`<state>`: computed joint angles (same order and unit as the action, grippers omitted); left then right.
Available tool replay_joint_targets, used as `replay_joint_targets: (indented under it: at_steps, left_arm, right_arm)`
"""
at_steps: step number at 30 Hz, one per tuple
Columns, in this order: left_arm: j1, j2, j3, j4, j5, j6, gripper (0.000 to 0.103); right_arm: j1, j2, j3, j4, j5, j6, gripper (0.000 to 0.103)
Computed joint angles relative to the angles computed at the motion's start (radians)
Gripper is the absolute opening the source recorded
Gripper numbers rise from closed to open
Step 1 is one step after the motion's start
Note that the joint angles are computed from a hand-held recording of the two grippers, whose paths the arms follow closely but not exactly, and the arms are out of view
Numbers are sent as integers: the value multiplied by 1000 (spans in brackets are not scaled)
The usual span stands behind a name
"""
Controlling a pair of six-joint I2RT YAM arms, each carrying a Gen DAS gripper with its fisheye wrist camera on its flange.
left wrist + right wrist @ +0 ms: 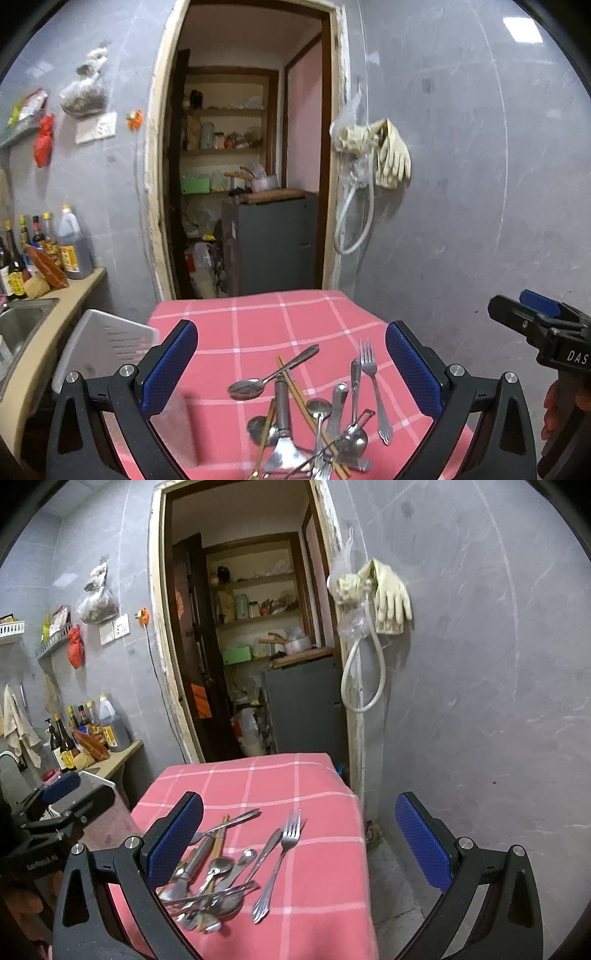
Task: Organize utensils
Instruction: 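Move both tools forward over the utensil pile, then grasp the silver knife with the left tool while the right tool grasps the silver fork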
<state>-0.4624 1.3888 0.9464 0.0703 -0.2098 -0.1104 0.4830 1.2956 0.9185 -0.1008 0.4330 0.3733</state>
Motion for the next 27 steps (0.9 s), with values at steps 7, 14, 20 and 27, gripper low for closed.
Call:
replay_joint_targets:
  at_steps: [7, 14, 20, 27]
  left_arm:
    - [33, 281, 203, -18, 68, -2, 102]
    - [68, 506, 391, -76, 126, 5, 102]
    - [99, 664, 528, -159, 187, -1, 87]
    - [145, 835, 756, -381, 286, -41, 55]
  right_arm:
    - [-170, 224, 57, 135, -249, -41, 102]
    - [-241, 478, 154, 229, -441, -38, 99]
    - [-253, 659, 244, 254, -540, 12, 83]
    - [-241, 802, 340, 252, -592, 12, 47]
